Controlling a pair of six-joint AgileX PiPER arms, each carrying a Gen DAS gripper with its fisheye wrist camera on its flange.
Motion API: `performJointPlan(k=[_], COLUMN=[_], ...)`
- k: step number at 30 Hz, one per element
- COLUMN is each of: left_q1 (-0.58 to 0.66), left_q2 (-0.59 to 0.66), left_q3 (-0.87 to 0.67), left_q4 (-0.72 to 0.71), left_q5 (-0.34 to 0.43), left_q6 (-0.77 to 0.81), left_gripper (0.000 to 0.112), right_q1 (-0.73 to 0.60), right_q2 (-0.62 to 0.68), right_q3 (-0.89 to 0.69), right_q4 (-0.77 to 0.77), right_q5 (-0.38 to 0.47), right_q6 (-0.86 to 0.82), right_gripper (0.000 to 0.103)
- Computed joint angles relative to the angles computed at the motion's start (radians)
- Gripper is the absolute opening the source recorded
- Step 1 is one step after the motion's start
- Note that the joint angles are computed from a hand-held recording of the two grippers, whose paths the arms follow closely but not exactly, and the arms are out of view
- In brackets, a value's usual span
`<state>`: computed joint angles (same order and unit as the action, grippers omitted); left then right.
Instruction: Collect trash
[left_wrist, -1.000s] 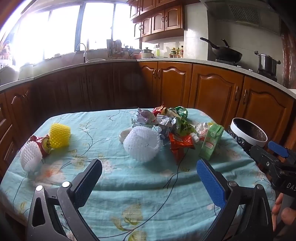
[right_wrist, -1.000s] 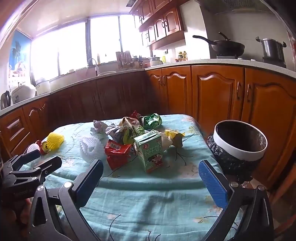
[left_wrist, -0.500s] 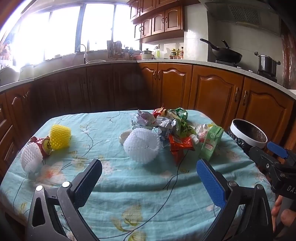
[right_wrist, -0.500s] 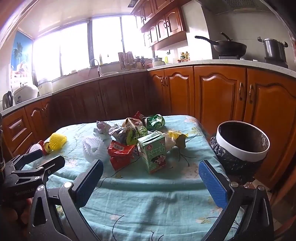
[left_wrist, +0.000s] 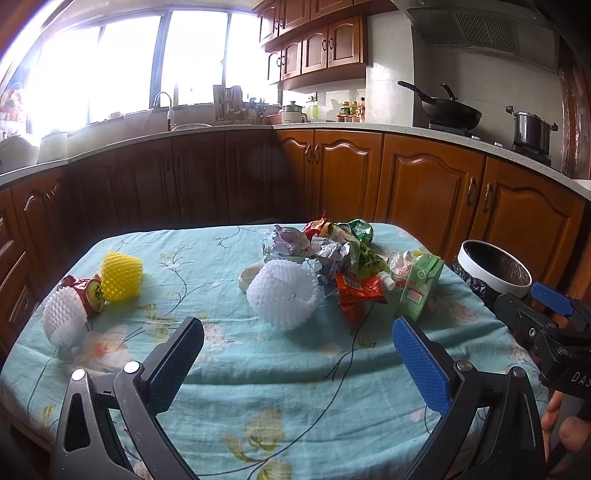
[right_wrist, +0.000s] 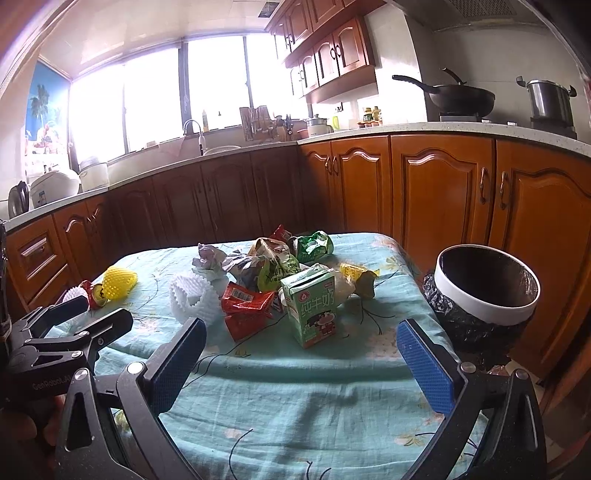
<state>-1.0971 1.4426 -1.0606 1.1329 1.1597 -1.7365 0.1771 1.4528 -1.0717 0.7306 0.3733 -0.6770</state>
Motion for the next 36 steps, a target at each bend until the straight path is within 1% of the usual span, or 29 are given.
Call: performJointPlan(k=[16, 33, 36], left_q1=[0.000, 0.037, 0.055], left_q2=[-0.006, 0.002, 0.004], left_q3=[0.004, -0.004, -0.008], left_q4=[-0.002, -0.018, -0.028], left_q5=[-0.005, -0.046, -0.063], left_q6=[0.001, 0.023, 0.035], left_gripper=[0.102, 0.102, 0.102], right_q1=[0.001, -0.020, -0.026], right_q2=[0.004, 0.035, 0.051], right_q3=[-0.001, -0.022, -0.036], right_q4=[0.013, 0.083, 0.096], right_q5=[0.006, 0.038, 0.051], right_q6=[-0.012, -0.075, -0.087], right_gripper=[0.103, 0.103, 0.103])
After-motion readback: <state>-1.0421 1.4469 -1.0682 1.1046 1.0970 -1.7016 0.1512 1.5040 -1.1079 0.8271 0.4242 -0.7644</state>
